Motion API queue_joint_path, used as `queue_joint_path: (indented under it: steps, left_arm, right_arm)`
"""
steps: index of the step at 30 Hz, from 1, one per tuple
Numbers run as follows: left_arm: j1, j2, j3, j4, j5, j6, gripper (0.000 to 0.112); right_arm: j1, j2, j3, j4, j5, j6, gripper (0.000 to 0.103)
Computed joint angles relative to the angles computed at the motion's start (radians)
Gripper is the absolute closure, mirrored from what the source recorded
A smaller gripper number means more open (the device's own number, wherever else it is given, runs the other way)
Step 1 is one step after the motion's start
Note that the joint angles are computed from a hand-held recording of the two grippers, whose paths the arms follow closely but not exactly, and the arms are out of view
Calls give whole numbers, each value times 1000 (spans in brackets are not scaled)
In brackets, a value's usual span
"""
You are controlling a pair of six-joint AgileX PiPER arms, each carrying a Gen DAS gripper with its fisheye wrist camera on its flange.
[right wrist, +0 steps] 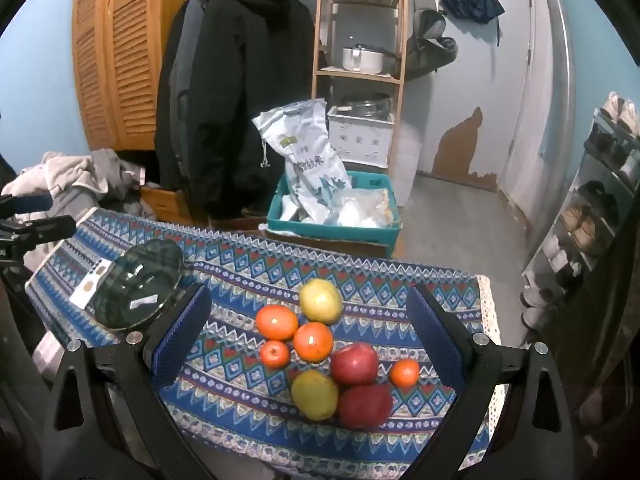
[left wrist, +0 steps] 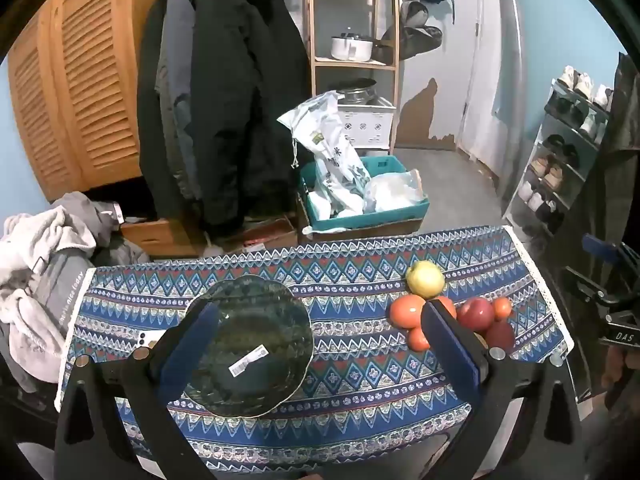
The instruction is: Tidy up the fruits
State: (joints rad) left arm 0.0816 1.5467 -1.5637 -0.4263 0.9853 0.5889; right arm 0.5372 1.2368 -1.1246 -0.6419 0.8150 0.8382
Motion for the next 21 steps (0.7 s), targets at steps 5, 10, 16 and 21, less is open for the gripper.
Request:
queue_joint_path:
  steps: [5,10,16,21]
  left_arm:
    - [-11,-11,14,17,-20,-4,10]
    - [-11,11,-30,25,20,-15,10]
    - [1,-2,8,-14,6,32,10]
    - [8,-2,13,-26,9,38,10]
  right_arm:
    - [1,2,0,4,0,1,7]
    - [-2,-2,8,7,-10,-2,7]
    - [11,8,6,-6,-5,15,7]
    - [12,7,7,-8,-5,18,7]
